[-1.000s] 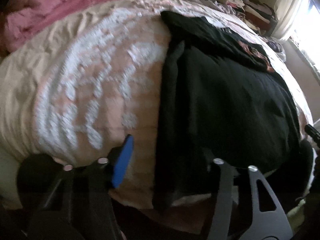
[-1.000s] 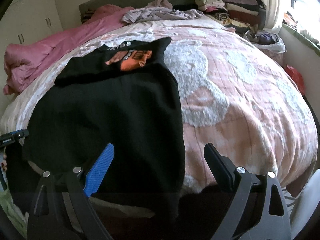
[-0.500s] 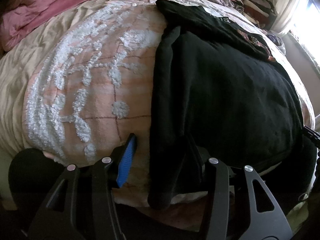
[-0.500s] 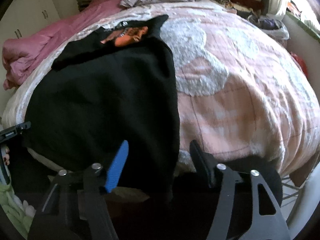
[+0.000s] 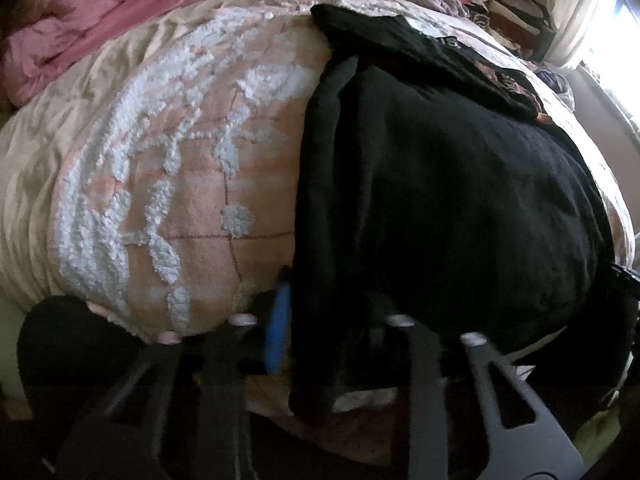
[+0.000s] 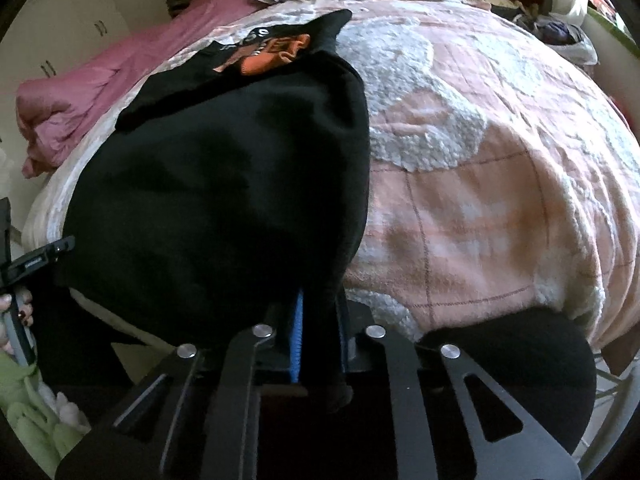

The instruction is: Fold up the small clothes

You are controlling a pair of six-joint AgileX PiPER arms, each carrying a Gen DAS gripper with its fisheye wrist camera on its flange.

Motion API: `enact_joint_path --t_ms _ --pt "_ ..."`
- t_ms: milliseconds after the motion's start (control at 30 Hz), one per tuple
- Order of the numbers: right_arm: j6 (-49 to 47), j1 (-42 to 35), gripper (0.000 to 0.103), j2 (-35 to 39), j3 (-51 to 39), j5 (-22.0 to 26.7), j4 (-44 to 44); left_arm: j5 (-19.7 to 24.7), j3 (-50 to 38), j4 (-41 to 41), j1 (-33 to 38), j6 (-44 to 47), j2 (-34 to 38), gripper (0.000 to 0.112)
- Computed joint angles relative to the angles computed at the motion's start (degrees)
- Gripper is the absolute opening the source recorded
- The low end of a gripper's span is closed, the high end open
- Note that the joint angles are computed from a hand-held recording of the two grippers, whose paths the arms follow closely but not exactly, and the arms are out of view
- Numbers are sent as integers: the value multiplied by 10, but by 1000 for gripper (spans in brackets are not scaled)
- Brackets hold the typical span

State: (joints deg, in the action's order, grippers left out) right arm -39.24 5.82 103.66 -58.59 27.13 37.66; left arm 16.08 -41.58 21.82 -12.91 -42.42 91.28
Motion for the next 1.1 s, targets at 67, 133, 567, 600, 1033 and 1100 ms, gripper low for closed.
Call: enact_joint_path --t_ms 67,133,567,600,1033,1100 --pt "-18 -3 9 -5 2 2 17 1 0 -13 0 15 -7 5" --pt "-38 -8 9 -11 4 4 37 -2 2 -50 6 53 -15 4" --pt "-163 -37 8 -53 -35 58 173 29 -36 -370 89 367 -90 4" --pt "-166 -39 8 -51 -46 63 181 32 -45 -369 92 365 -92 4" --pt "-112 -42 8 19 -213 51 181 63 -223 -305 97 297 -6 4" --pt "-103 -39 8 32 -237 50 178 67 -253 -285 95 275 14 4"
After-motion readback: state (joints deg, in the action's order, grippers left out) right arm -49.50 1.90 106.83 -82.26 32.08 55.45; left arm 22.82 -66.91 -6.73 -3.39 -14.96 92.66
